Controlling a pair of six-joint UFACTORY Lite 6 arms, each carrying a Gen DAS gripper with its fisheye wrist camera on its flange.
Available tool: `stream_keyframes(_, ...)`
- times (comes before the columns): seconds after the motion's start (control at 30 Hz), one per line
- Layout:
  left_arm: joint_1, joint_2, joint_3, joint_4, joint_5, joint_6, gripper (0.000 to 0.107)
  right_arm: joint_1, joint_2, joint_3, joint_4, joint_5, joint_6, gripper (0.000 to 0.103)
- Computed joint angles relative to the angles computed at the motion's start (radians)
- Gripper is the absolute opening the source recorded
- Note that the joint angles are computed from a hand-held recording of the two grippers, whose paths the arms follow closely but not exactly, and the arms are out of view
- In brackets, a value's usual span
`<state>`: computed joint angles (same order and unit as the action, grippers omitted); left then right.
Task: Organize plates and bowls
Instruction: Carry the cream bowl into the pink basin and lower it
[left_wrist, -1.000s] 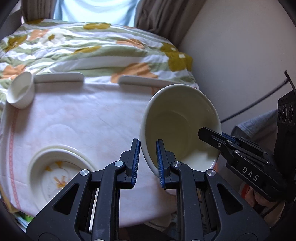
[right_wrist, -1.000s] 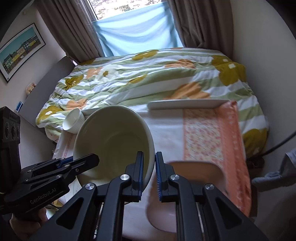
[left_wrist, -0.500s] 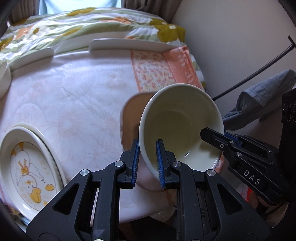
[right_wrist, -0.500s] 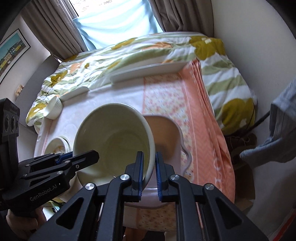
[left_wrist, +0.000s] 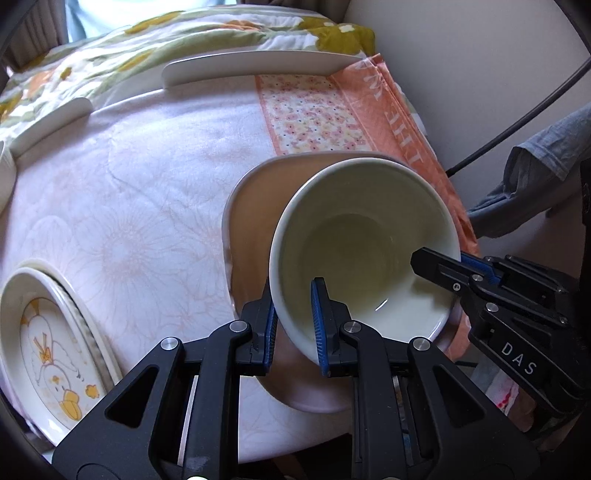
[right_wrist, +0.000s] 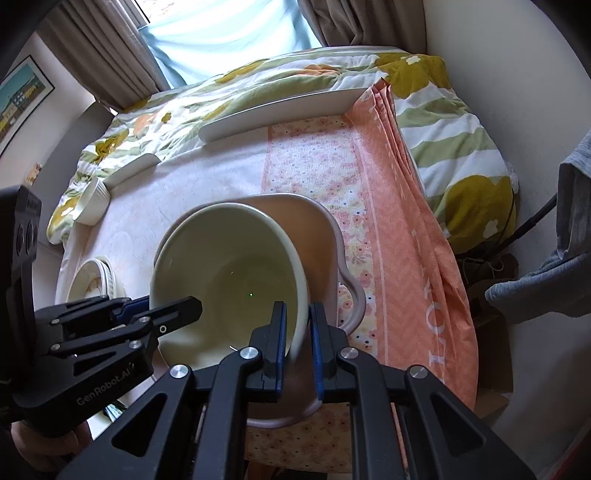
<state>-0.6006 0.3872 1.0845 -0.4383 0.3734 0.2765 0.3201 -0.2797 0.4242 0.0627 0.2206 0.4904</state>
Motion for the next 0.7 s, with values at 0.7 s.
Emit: stream_keyframes(0.7,-0.065,0.011,0.012,0.342,-0.047,-0.279,0.015,0.095,0.043,0.046,-0.478,0.073,0.451,0.012)
